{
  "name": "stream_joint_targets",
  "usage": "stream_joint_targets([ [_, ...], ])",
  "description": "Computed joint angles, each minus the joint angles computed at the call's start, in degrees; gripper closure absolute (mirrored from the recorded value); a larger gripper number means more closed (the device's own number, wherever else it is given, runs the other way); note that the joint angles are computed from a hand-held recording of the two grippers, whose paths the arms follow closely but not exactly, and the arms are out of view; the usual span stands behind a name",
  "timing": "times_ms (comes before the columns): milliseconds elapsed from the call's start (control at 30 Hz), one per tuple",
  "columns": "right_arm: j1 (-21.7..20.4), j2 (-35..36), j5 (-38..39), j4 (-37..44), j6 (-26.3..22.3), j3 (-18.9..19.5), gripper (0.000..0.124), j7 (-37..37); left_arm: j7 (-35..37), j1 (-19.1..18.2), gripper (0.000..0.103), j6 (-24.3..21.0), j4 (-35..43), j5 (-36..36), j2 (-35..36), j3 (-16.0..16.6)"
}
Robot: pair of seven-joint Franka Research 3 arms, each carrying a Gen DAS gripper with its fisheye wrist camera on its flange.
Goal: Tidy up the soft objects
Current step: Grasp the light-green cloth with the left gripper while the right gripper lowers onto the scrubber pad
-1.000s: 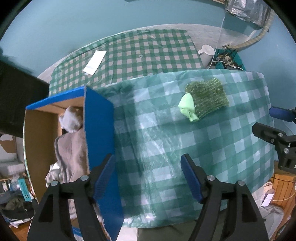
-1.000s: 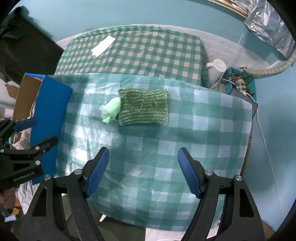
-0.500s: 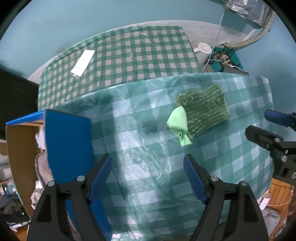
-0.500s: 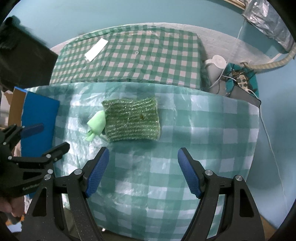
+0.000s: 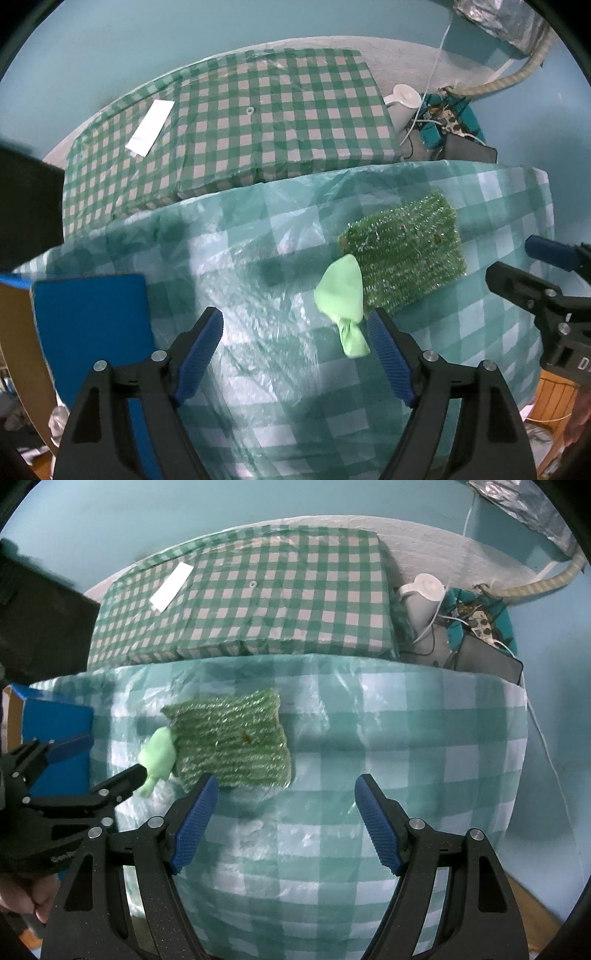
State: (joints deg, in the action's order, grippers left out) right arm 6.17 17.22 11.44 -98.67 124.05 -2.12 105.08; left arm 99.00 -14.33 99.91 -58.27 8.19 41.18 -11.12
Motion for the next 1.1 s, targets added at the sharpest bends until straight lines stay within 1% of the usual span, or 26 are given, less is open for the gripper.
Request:
stream_joint_targets([
  [200,0.1,1.7,-0.9,2.1,-0.8,-0.3,0.047,0.5,-0.6,-1.7,0.021,-3.3,6.2,0.6,4.5,0.4],
  [367,0.0,2.2,-1.0,2.9,-1.3,-0.3,0.047,0.5,-0.5,-2.1,0.022,-4.0,7.9,0.2,6.2,0.3],
  [400,0.0,2.3,-1.0,3.1,-1.4,-0.2,0.047,0.4,-0.4,-2.1,0.025,-3.9,8.0,0.0,6.3,0.3],
  [467,0.1,2.8,-1.1,3.6,-1.7,-0.2,0.047,0.3,0.2,-2.2,0.034,-3.7,7.9,0.1,6.3,0.3],
  [533,0.3,3.5,-1.1,4.4,-2.0,0.0,0.047,0.4,0.6,-1.9,0.051,-4.6,8.6,-0.6,6.8,0.1],
  [567,0.4,3.8,-1.0,4.7,-2.1,0.0,0.047,0.4,0.7,-1.7,0.054,-5.7,9.7,-1.2,7.4,-0.1],
  [600,0.4,4.0,-0.9,5.0,-2.2,0.1,0.047,0.4,0.8,-1.5,0.060,-6.5,10.5,-1.8,7.8,-0.3],
  [633,0.6,4.3,-0.9,5.2,-2.1,0.1,0.047,0.6,0.8,-1.3,0.067,-6.3,10.1,-2.1,7.6,-0.3],
  [667,0.7,4.7,-0.9,5.7,-2.4,0.2,0.047,0.7,0.9,-1.1,0.072,-5.9,9.4,-2.3,7.2,-0.3],
  [700,0.8,5.0,-0.8,6.0,-2.5,0.2,0.047,0.7,1.0,-1.1,0.072,-5.9,9.3,-2.3,7.2,-0.2],
  [800,1.0,5.9,-0.7,7.2,-2.9,0.3,0.047,0.8,1.4,-0.4,0.074,-4.0,6.8,-2.9,5.7,-0.5],
  [967,1.5,8.2,-0.5,10.2,-4.5,0.7,0.047,0.0,1.6,0.4,0.074,-3.2,5.2,-3.0,4.3,-0.3],
  [1100,2.1,10.0,-0.5,12.3,-5.4,1.0,0.043,-0.1,1.9,1.3,0.074,-2.3,3.4,-2.7,3.1,-0.1],
])
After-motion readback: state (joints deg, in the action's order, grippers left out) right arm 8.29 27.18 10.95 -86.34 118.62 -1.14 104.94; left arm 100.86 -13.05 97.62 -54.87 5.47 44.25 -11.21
